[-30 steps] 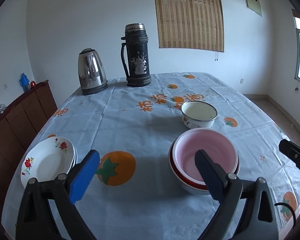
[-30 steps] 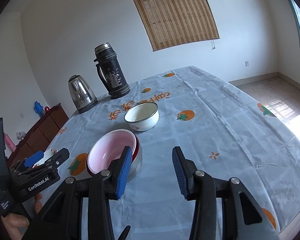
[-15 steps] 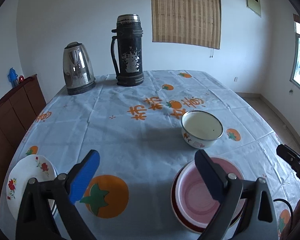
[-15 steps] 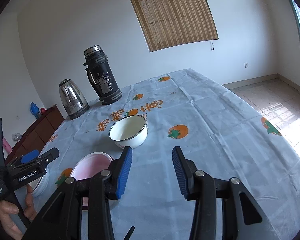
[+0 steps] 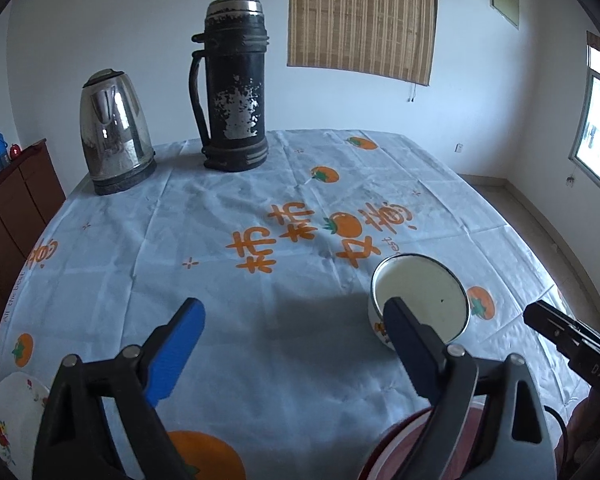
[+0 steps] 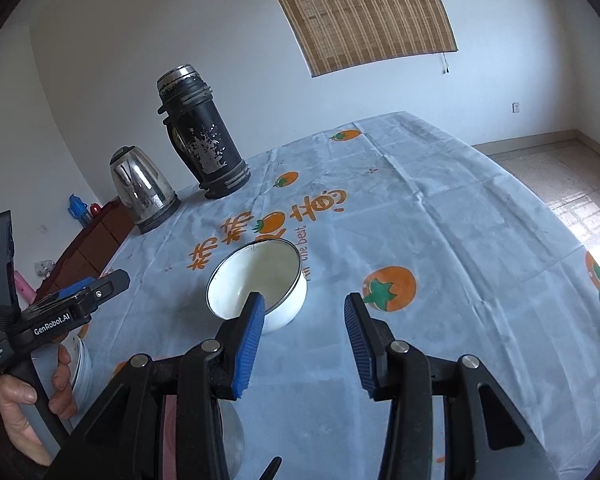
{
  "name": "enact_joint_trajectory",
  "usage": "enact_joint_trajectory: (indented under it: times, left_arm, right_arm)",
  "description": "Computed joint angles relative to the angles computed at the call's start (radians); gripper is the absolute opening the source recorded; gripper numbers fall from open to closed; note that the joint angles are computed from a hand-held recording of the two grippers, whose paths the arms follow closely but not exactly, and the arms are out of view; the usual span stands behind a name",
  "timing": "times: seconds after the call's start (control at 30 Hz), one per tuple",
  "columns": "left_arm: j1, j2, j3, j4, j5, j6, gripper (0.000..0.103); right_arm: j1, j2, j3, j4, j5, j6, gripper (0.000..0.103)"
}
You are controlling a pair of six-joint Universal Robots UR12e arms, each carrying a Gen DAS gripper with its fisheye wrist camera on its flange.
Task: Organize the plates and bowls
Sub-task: 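Close both grippers on opposite sides of the white enamel bowl rim, then lift the white enamel bowl with both grippers and carry it toward the red bowl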
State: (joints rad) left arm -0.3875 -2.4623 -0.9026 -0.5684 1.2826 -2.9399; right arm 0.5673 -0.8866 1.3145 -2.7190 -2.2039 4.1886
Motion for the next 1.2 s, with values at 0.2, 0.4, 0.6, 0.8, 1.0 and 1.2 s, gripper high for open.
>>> enact_joint_trajectory:
  times: [0.2, 0.4, 0.6, 0.8, 1.0, 1.2]
  left_arm:
    - [-0.012, -0.059, 0.113, -0.105, -0.014, 0.035, 0.079]
    - [-0.017, -0.134, 0.255, -0.266, -0.083, 0.055, 0.059]
    - [-0.024, -0.185, 0.351, -0.384, -0.119, 0.096, 0.049]
    - [-0.03, -0.208, 0.394, -0.439, -0.126, 0.129, 0.045]
    - [-0.038, -0.23, 0.439, -0.478, -0.115, 0.162, 0.034]
    - [-0.046, -0.253, 0.481, -0.521, -0.084, 0.19, 0.026]
  right_arm:
    - [-0.028, 0.022, -0.027, 0.007, 0.046, -0.031, 0.044]
    - [-0.055, 0.038, -0.036, 0.008, 0.103, -0.041, 0.044]
    - [-0.078, 0.05, -0.037, -0.004, 0.174, -0.042, 0.044]
    - [-0.086, 0.064, -0.054, 0.003, 0.216, -0.051, 0.042]
    - [-0.091, 0.077, -0.074, 0.021, 0.254, -0.069, 0.033]
    - [-0.093, 0.08, -0.077, 0.007, 0.268, -0.083, 0.028]
